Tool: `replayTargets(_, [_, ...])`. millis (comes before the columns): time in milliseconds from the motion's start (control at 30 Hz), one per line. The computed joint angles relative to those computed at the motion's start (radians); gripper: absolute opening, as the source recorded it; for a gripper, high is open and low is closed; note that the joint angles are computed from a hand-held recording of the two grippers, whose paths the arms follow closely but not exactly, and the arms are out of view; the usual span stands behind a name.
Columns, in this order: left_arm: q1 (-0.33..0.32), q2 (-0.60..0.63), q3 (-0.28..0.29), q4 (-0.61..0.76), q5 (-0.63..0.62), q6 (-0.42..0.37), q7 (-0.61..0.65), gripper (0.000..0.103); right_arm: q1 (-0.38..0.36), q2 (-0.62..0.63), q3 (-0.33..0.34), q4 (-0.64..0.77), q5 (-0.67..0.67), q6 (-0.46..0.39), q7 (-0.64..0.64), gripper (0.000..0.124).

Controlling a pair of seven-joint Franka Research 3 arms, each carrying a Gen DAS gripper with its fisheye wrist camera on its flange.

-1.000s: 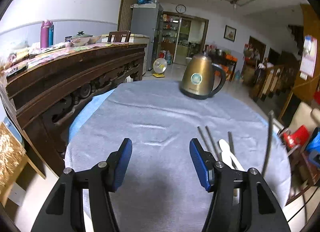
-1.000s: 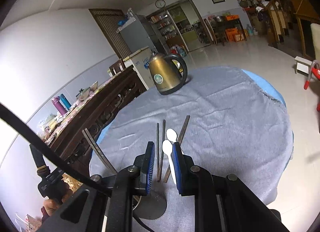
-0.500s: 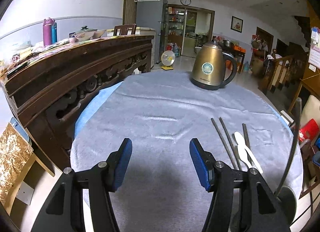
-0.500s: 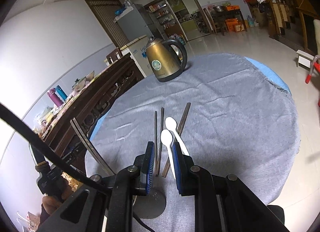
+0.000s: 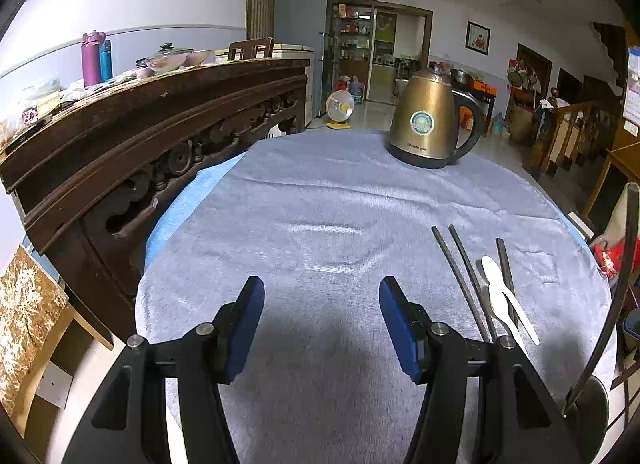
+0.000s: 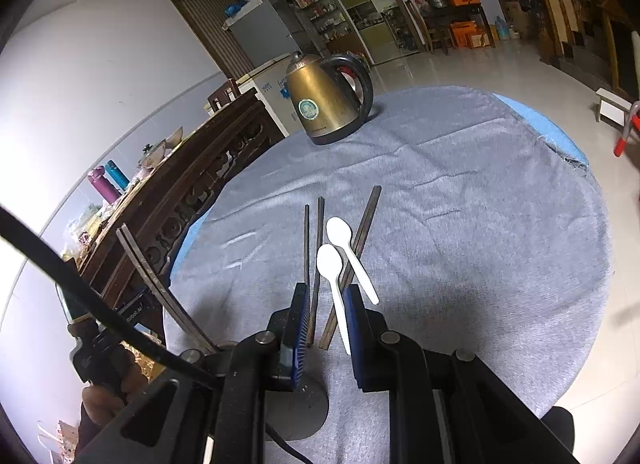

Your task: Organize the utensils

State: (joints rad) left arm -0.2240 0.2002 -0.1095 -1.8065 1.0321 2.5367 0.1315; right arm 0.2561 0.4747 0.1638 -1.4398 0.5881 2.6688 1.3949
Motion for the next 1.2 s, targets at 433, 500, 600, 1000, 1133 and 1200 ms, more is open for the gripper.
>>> replayTargets(433, [0.009, 0.088, 0.015, 0.079, -0.074, 0.081, 0.096, 0.061, -0.006, 0.064, -0.004, 0.067, -0.011, -0.038, 0.028, 0.02])
replayTargets(500, [0.052, 0.13, -0.001, 0.096, -0.173, 0.209, 0.197, 0.061, -0.007, 0.079, -0.005, 0.085, -0.015, -0.048, 0.036, 0.02])
replayTargets(600, [0.182, 0.227, -0.14, 0.15, -0.482, 0.327, 0.522, 0.061, -0.009, 0.105, -0.007, 0.114, -0.021, -0.062, 0.051, 0.02])
replayTargets(1000, [0.228, 0.634, -0.431, 0.657, -0.88, 0.072, 1.157, 0.06, -0.007, 0.225, -0.025, 0.27, -0.087, -0.139, 0.122, 0.02])
replayTargets(1133, [0.151, 0.694, -0.371, 0.788, -0.904, -0.01, 1.187, 0.06, -0.014, 0.254, -0.021, 0.308, -0.093, -0.153, 0.136, 0.02])
replayTargets(1200, [0.121, 0.715, -0.344, 0.835, -0.919, -0.033, 1.201, 0.058, -0.016, 0.264, -0.021, 0.32, -0.098, -0.162, 0.14, 0.02])
